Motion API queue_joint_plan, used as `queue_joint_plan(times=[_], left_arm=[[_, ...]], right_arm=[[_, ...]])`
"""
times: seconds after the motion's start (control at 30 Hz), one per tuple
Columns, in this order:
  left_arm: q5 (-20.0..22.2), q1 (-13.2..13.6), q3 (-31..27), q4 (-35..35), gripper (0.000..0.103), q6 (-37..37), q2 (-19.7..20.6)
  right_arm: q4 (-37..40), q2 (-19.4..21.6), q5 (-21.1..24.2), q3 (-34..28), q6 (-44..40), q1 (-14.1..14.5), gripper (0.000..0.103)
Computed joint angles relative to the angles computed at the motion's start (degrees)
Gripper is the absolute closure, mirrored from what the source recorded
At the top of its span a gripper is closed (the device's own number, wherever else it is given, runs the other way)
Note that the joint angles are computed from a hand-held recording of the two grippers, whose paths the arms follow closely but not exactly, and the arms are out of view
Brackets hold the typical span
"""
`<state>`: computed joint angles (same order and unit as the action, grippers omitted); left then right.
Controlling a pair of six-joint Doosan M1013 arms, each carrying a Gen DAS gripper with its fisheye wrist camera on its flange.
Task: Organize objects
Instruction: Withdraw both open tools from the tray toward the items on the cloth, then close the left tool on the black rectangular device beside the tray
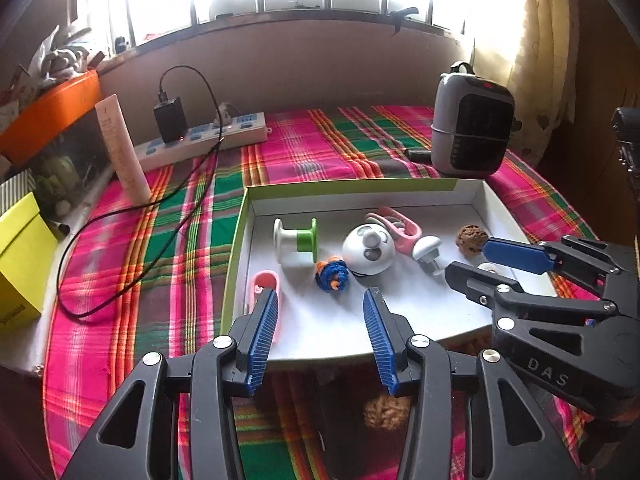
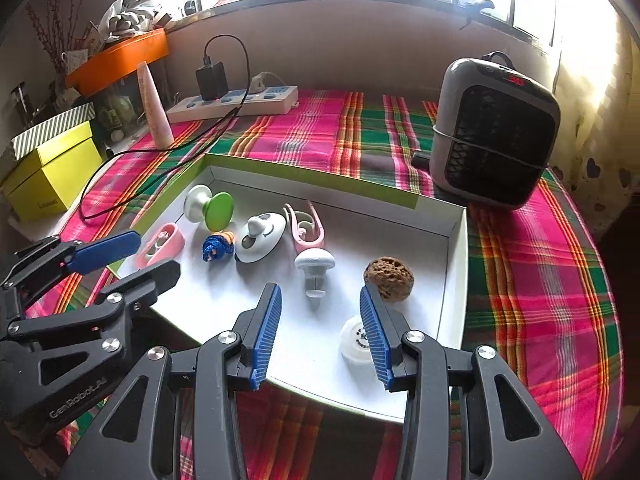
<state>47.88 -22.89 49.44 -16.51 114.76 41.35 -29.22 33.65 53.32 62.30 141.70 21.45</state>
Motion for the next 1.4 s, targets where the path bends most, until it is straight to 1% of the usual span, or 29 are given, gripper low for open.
queue_joint_plan(times=[0.3, 0.4, 0.57, 0.67, 0.77, 1.03, 1.17, 1.3, 1.4], left_arm=[[-1.6, 0.3, 2.9, -1.3, 0.060, 0.2, -1.8], [-3.3, 0.2, 4.7, -0.8, 0.060, 0.3, -2.8], [-4.6, 0.5, 7.0, -1.6, 0.060, 0.8, -4.2], [-6.1, 0.6, 8.6, -1.6, 0.060, 1.8, -5.2], [-6.0, 0.9, 9.2, -3.2, 0.059, 2.4, -5.6], [-5.5, 1.5, 11.1, -4.6, 0.059, 2.9, -6.4], [-5.3, 2.2, 12.3, -7.6, 0.059, 4.8, -7.0], [-3.4, 3.1, 12.6, -11.0, 0.059, 6.5, -6.9], [-2.8, 3.4, 12.6, -11.1, 0.059, 5.9, -6.8]], right_arm=[[-2.3, -1.0, -0.8, 1.3, 2.3, 0.7, 0.061], [-3.4, -1.5, -1.5, 2.2, 3.5, 1.1, 0.061], [-5.2, -2.5, -2.7, 3.6, 5.4, 1.8, 0.061], [-5.8, -2.9, -3.2, 4.3, 6.4, 2.2, 0.061], [-6.5, -3.4, -3.7, 5.1, 7.4, 2.5, 0.061], [-7.2, -4.3, -4.7, 6.9, 9.1, 3.1, 0.061], [-7.8, -4.7, -5.6, 7.7, 9.4, 3.5, 0.061], [-7.4, -5.0, -6.3, 8.5, 8.3, 3.8, 0.061], [-6.5, -5.0, -6.7, 8.8, 7.8, 3.9, 0.061]])
